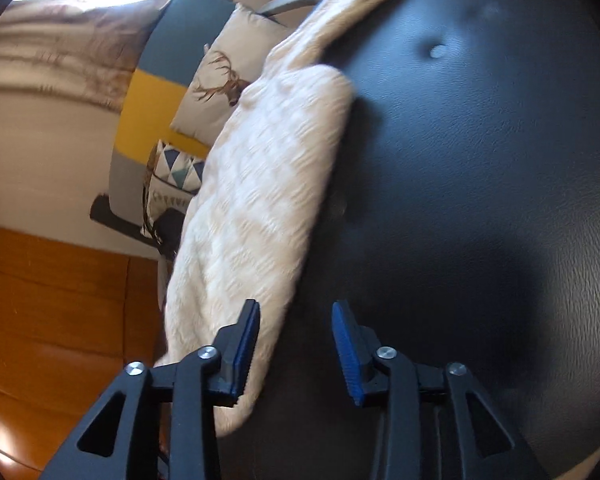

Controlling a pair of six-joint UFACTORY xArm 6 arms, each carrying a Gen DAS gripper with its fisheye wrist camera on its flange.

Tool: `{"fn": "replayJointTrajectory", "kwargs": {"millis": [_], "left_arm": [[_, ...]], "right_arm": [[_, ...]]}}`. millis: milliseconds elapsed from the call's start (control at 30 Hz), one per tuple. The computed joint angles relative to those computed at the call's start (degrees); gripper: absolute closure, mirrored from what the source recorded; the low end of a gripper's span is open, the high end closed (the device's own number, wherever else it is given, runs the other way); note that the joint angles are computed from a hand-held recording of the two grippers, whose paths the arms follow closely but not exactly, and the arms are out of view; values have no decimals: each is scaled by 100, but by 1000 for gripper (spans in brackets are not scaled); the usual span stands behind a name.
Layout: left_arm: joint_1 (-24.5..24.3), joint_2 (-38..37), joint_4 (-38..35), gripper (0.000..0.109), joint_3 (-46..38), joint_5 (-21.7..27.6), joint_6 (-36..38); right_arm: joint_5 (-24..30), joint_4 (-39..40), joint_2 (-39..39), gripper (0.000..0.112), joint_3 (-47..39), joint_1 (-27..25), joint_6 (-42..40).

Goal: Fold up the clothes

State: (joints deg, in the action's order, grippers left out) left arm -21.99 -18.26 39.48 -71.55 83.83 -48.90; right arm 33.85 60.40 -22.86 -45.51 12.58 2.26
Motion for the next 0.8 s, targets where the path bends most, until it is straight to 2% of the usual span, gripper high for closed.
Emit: {"fn": "replayJointTrajectory", "kwargs": {"millis": [100,200,300,400,500,533,600,667,733,800], "left_arm": [[-145,-536,-692,92,161,-819,-211],[-413,-1002,-1733,79,667,-2151,-82],[-881,-710,-2384,78,744,-2898,187],[-1055,-190,-2745,78,588,-3280,340],[-1097,365,-3179,78,288,-3495,491],[-1081,518,-3244,78,199,-3536,484],[-874,903,-3544,78,-38,-3660,623],[-646,1019,-4116,78,91,-4076,850],[-507,1107,-4433,78,127,-4345,901],[-391,1236,-4464,78,79,-4526,770]], "right_arm": [[-54,605,429,68,-236,-111,-441],[-22,1130,860,69,-572,-158,-786],[53,1224,1243,69,-938,-144,-895],[113,637,1509,70,-1292,-20,-758],[64,-238,1592,95,-1546,223,-622],[22,-362,1578,98,-1584,294,-628],[65,108,1538,98,-1669,360,-1042],[332,640,1470,98,-1806,350,-1478],[368,394,1518,91,-2099,397,-1462],[449,30,1720,91,-2557,423,-1374]]}}
